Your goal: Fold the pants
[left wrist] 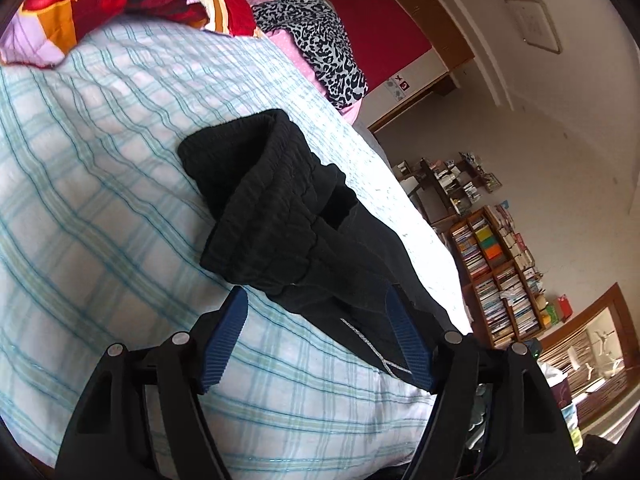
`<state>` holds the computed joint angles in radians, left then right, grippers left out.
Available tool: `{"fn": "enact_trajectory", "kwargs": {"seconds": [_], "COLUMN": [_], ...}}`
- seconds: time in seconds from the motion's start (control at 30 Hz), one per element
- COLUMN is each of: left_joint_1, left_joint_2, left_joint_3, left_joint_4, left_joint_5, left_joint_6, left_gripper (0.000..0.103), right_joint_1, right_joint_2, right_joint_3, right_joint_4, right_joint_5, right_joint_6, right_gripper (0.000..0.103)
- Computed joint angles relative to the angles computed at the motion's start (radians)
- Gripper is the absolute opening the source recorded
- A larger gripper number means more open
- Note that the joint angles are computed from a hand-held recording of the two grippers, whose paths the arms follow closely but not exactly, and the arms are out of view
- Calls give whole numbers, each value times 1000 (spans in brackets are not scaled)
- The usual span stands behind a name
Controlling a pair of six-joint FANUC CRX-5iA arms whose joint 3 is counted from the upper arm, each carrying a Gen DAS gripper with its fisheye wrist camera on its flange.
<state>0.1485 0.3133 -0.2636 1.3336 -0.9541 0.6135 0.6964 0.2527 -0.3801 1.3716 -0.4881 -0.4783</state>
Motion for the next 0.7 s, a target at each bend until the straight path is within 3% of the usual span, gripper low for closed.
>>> {"fn": "enact_trajectory", "kwargs": {"seconds": [0.23, 0.4, 0.47, 0.53, 0.57, 0.63, 0.7], "left_joint_1": [-46, -61, -64, -67, -69, -74, -75], "left_joint_2": [40, 50, 52, 49, 46, 35, 37], "left_joint_3": [-2, 11, 17, 23, 27, 31, 37], "left_joint_4": [134, 172, 172, 156, 143, 107, 107], "left_joint_5": [47, 67, 74, 87, 101, 140, 147], "left_joint_6": [11, 37, 47, 50, 50, 61, 67], "left_gripper": [75, 75, 75, 74, 72, 50, 41], "right_joint_1": [0, 22, 35, 47, 49, 45, 39], "right_joint_2": [67, 116, 144, 175, 187, 206, 216], "right_joint_3": [89, 162, 213, 283, 316, 372, 407], "right_joint_4": [-141, -226, -319, -487, -568, -723, -843], "right_joint_5": [97, 96, 80, 49, 39, 30, 26], "right_joint_6": [194, 369, 509, 702, 789, 945, 1046], "right_gripper": [54, 68, 68, 68, 68, 68, 68]}}
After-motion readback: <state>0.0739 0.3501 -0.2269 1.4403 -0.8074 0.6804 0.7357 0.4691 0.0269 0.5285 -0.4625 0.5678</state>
